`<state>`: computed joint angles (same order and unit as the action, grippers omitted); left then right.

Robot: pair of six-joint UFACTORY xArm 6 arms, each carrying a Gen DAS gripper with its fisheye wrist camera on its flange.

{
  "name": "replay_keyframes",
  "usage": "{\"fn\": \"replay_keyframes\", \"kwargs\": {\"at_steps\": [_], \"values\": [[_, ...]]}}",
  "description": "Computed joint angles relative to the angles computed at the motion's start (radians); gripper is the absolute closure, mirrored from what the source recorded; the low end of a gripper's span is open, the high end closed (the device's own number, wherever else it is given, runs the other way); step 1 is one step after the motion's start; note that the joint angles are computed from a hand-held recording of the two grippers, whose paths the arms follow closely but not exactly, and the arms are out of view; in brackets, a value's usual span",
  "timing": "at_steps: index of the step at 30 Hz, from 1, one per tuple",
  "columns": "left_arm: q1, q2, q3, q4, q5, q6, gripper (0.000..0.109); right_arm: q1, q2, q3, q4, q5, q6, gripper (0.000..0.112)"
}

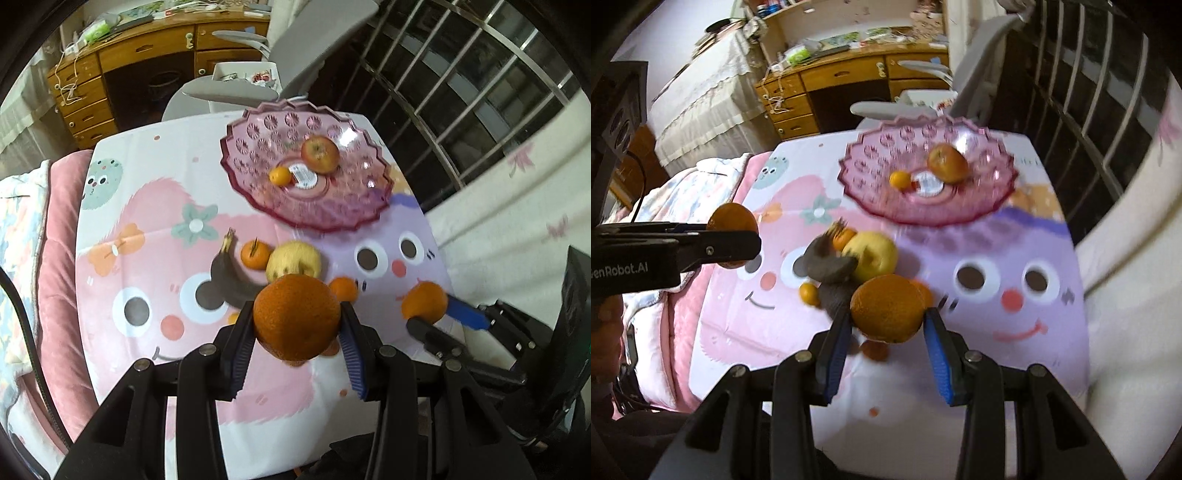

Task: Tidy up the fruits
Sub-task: 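Carry both oranges into the pink bowl and open both tools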

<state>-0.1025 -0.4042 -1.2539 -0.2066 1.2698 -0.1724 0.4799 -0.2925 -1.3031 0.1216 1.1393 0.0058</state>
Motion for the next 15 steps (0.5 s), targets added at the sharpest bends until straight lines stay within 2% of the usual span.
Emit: {"fn": "replay_keyframes", "kwargs": {"at_steps": [6,12,15], "values": [[-0.030,0.126,-0.113,0.081,-0.013,-0.083,0.066,-0.076,0.123,-0.127,0.072,-0.045,-0.136,0.072],[-0.031,0.251,-0.182,0.065,-0.057,-0.130,0.066,-0.130,0.241,-0.208,0.176,-0.103,-0.218,0.072],[-0.035,0.300,-0.202,0.058,-0.091,-0.149,0.066,-0.146,0.294,-0.240,0.214,-0.102,-0.252,0.072]]}}
